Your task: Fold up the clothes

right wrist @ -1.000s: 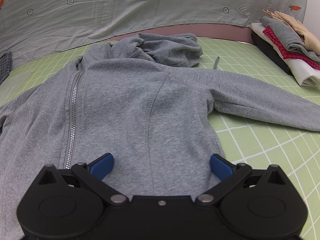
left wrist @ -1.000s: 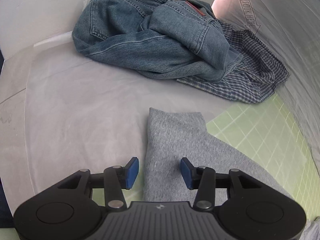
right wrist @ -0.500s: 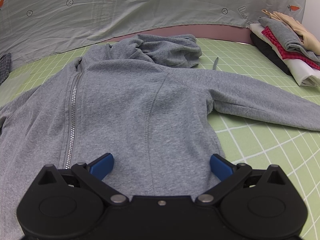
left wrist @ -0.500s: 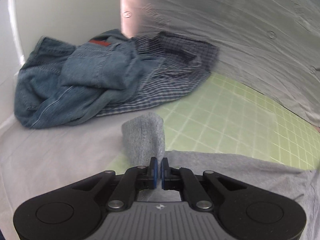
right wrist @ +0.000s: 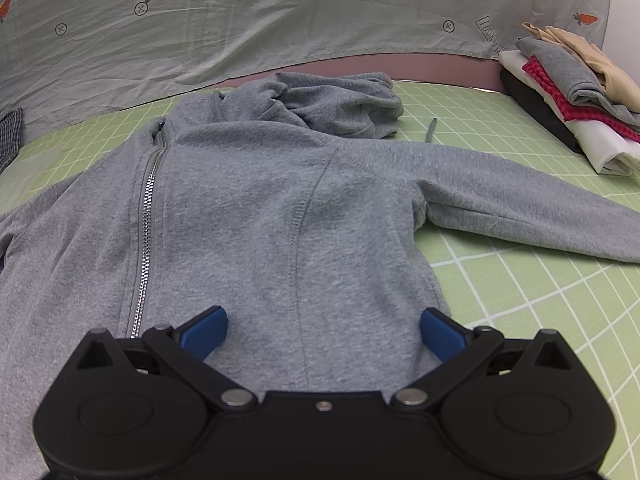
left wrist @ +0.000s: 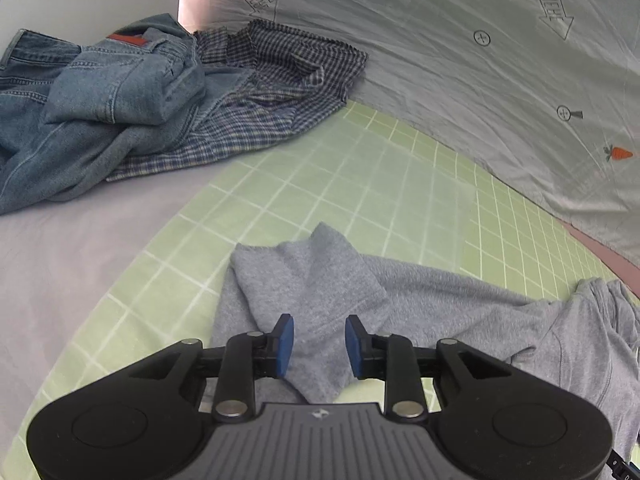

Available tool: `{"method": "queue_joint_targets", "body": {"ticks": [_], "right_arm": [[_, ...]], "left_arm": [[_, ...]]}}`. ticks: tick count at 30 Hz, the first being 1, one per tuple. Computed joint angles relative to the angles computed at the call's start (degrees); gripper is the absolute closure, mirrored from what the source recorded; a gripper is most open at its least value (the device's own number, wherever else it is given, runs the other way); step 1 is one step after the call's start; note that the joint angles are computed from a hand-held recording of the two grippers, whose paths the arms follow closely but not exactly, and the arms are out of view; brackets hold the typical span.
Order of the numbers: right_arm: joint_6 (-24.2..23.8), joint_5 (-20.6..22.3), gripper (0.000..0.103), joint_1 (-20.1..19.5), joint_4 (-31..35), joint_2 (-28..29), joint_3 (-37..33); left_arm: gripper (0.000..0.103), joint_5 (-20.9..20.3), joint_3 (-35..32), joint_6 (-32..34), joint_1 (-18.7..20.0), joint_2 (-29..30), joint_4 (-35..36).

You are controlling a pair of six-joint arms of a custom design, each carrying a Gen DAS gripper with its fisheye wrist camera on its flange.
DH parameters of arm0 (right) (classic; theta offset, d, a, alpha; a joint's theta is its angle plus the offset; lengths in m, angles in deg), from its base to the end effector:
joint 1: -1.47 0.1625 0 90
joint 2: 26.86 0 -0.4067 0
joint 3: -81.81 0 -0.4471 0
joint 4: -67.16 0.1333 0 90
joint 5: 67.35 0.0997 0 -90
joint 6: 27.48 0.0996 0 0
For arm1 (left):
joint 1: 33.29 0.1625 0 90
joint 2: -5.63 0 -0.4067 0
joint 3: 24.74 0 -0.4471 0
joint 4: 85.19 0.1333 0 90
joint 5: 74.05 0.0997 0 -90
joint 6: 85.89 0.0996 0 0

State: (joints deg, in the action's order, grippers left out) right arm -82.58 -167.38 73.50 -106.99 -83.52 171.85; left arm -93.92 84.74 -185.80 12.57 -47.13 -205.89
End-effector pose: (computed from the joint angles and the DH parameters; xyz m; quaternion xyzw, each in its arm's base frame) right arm -0.1167 -0.7358 0.2715 0.2510 -0.8651 0.2961 0.3177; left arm -0.2314 -0.5644 0.0383 -0.2587 0.7654 -0.4756 0.3480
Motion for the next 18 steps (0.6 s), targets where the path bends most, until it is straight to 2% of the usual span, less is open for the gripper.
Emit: {"method": "queue_joint_targets", "body": {"ticks": [4, 11, 12, 13, 15, 18], "right_arm": [[0.01, 0.14, 0.0, -0.01, -0.3, 0.03, 0.1], [-0.12, 0.34, 0.0, -0.1, -0.31, 0.01, 0.09], [-0.13, 0.39, 0.0, -0.12, -0.37, 0.01, 0.11], [-0.14, 0.44, 0.0, -0.13, -0.42, 0.0, 0.14], [-0.17, 0.54, 0.0, -0.17, -0.53, -0.01, 0.19], [-0.2, 0.69, 0.0, -0.22, -0.68, -0.02, 0.26]], "left_arm": [[0.066, -0.72, -0.43, -4.44, 1.42, -1.48, 4.99], [0.066, -1.98, 1.05, 3.77, 3.83, -0.74, -8.12], [0.067, -1.97, 1.15, 4.21, 3.96, -0.71, -8.7], [0.073, -2.0, 1.24, 4.29, 4.06, -0.76, -8.75], [0.095, -1.95, 1.48, 1.08, 3.94, -1.6, -4.76], [0.095, -0.4, 2.82, -12.1, 2.6, -4.53, 7.05]]}}
